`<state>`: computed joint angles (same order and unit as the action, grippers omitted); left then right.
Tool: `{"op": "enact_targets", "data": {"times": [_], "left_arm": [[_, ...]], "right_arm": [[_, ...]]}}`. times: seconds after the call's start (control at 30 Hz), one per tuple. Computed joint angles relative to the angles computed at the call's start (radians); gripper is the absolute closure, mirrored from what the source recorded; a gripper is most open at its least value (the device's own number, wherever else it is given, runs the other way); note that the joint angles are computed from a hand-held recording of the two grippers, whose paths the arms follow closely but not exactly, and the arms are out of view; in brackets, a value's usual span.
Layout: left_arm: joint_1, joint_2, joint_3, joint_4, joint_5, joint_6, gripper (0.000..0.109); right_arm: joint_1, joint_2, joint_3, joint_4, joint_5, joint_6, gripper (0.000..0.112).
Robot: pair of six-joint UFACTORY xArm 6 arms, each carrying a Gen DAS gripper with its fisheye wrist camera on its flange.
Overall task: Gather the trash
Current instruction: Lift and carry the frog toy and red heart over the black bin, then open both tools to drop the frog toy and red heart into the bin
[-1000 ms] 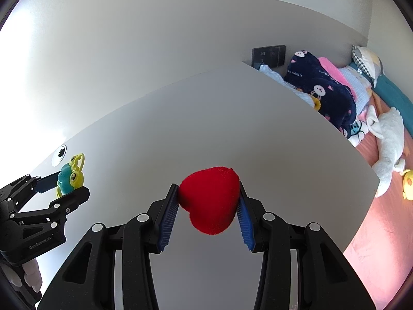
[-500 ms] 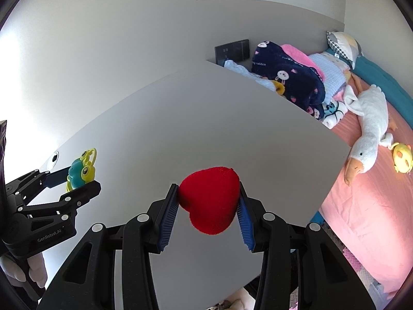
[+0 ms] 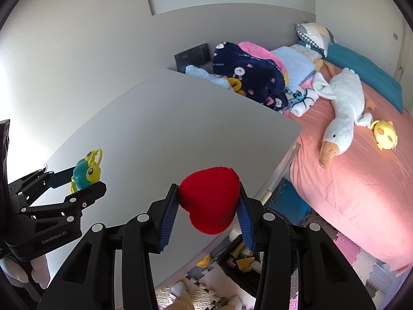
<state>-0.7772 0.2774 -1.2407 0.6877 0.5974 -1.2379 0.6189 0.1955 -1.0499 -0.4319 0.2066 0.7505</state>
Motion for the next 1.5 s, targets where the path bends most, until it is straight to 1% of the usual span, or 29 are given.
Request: {"op": "enact_targets", "data": {"times": [0.47,0.77,1.2,1.5], "left_arm": [[-0.082,0.204,-0.289,-0.098,0.035,0.165,0.047],[-0.130,0.354,-0.508,-0.191,0.074,0.320,0.047],[-0.181,0.542,-0.792,-0.326,0.135,0.519,0.047],[-0.204,0.642,-0.950,-0.410,0.180,0.636,0.047]], "right_arm": [[-0.132,-0.177,0.216,-0.122,-0.034,0.125,0.067],[-0.224,-0.273,0.322,-0.167,-0.051,0.180,0.067],[-0.321,-0.367,0.412,-0.201,-0.038,0.231,0.068],[-0.355,-0.374,0.418,-0.210,-0.012,0.241,0.067]]}}
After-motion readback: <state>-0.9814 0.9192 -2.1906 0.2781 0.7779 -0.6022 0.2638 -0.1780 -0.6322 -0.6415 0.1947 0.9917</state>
